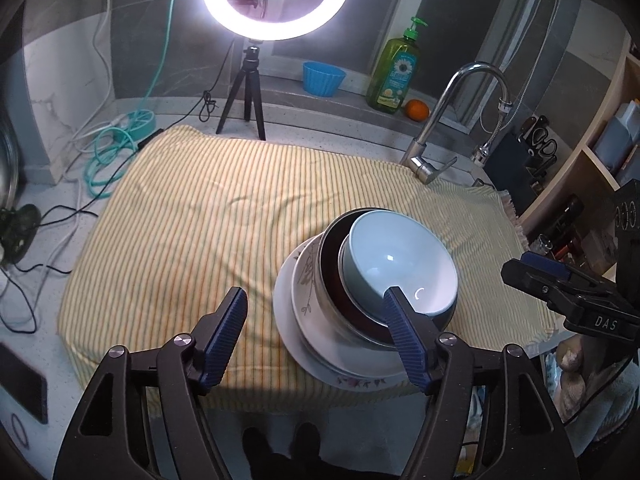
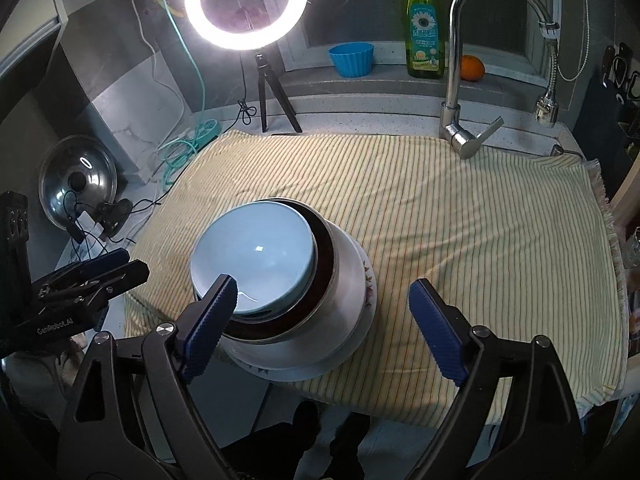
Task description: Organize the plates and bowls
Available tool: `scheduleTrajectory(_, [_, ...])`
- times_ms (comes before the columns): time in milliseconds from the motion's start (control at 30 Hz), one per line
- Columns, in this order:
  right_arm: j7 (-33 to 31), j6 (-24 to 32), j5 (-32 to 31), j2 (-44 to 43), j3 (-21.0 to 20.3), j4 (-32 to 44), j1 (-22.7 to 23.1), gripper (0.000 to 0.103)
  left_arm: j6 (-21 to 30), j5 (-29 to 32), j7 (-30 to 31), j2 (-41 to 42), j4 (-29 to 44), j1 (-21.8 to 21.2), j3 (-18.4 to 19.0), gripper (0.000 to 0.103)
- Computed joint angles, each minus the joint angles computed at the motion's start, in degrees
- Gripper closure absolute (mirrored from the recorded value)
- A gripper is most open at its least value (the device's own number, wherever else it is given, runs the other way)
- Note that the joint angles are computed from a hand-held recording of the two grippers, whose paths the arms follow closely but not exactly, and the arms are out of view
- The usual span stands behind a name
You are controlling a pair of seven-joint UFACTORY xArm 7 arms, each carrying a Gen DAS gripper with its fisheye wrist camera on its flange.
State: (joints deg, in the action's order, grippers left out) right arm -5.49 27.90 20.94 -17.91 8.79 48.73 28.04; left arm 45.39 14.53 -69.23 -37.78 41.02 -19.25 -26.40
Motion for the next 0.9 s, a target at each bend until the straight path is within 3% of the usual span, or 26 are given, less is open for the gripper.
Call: scheduleTrajectory(900, [3.4, -3.1, -5.8, -0.7, 1.2, 1.2, 0.5, 0.013, 3.0, 3.4, -1.5, 1.9, 2.9, 1.1, -1.0, 0.033])
